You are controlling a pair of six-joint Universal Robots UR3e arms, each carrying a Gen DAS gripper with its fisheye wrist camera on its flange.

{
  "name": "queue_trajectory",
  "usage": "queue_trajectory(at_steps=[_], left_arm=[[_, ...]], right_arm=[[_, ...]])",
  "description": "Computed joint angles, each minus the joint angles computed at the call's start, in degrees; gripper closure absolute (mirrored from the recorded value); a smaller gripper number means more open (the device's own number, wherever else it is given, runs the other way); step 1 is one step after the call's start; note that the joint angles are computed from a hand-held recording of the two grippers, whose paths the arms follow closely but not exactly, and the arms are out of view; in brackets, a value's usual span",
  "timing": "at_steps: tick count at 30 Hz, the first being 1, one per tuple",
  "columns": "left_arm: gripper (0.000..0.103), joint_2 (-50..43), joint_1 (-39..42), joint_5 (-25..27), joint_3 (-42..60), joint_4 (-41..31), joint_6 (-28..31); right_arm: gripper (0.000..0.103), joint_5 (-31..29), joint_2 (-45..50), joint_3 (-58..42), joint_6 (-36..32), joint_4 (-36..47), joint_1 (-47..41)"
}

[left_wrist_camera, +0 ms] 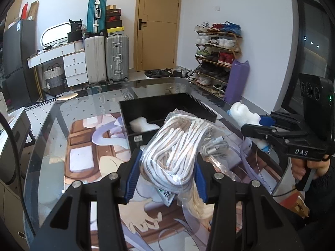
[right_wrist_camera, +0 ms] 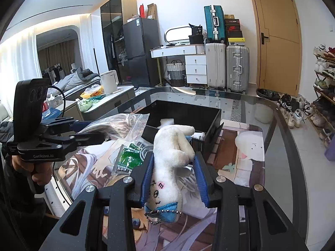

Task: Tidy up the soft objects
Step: 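Carry the cord bag and plush doll over the black box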

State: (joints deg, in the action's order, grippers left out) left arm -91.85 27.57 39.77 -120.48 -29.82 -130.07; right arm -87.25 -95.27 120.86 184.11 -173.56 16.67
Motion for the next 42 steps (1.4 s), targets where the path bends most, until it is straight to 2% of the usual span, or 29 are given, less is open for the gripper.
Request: queue_trajectory(at_steps=[10,21,29,42], left_arm=[[0.058,-7.1,-3.6,2.8,7.5,8.0,-9.9],[0.058,-14.3,-8.2,6.4,15.7,11.8,-15.9],[0.058,-18.6,-11.2,9.8,21.0,13.0,-18.3],[0.058,-26.6,-15.4,14.5,31.3,10.1,-20.1]], right_arm=[[0.065,-1.9,6.1,-10.1,-1.3,3.5,0.9],[0.065,-0.4,11.8,-18.6,-2.0,7.3,-0.9],[0.065,-0.7,14.7,-22.4,-2.5,8.7,-1.2],[0.065,1.3,21.8,-29.2,-2.8,11.1,-3.7]])
